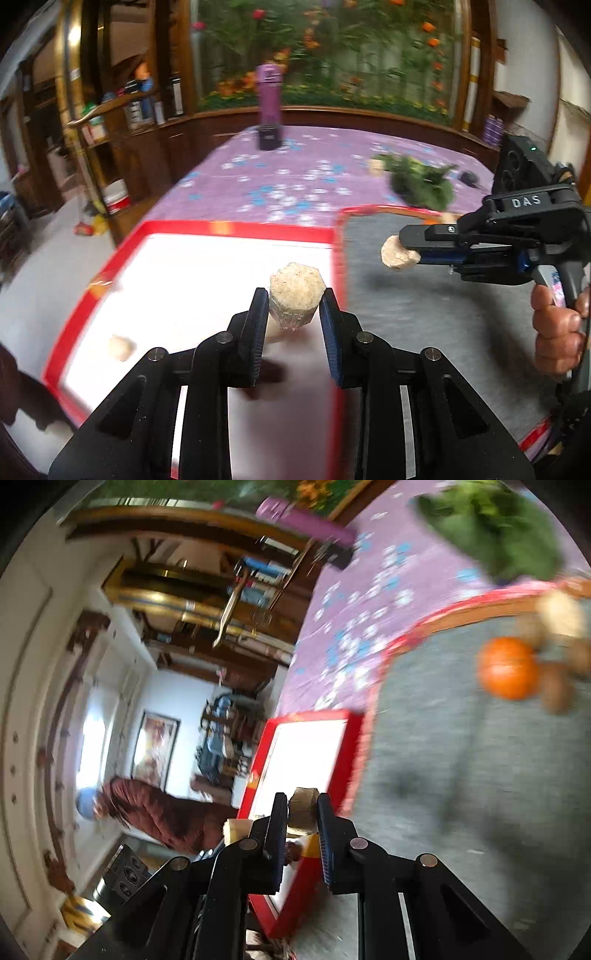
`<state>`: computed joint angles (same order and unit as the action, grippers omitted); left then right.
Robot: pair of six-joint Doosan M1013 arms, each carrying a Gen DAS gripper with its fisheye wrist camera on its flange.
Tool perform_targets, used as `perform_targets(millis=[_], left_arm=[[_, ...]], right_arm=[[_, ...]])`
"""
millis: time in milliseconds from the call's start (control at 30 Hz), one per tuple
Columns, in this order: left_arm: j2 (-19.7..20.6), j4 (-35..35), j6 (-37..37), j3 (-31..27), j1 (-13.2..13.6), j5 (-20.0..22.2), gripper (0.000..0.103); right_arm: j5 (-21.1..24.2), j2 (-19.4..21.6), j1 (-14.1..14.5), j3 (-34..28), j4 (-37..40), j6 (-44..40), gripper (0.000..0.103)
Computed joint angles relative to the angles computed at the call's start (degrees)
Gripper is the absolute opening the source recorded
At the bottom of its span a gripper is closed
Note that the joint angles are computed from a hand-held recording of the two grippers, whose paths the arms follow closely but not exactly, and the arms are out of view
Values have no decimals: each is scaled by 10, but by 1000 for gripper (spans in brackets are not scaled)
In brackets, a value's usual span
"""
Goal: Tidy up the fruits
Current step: 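Carry both yam pieces to the white tray and open both tools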
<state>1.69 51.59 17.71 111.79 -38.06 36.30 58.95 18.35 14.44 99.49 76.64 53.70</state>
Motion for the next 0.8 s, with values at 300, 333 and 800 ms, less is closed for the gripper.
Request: perform_targets(millis=[300, 333, 800], left_arm=[[-27, 9, -58, 46, 37, 42, 28], [-29, 5, -57, 49, 40, 43, 28], [-31, 63, -89, 38, 7, 113, 61]], right_arm=[[-22, 43, 75, -54, -68, 47, 15], [-23, 48, 81, -59, -72, 54, 15], [-56, 20, 72, -34, 17, -45, 42]])
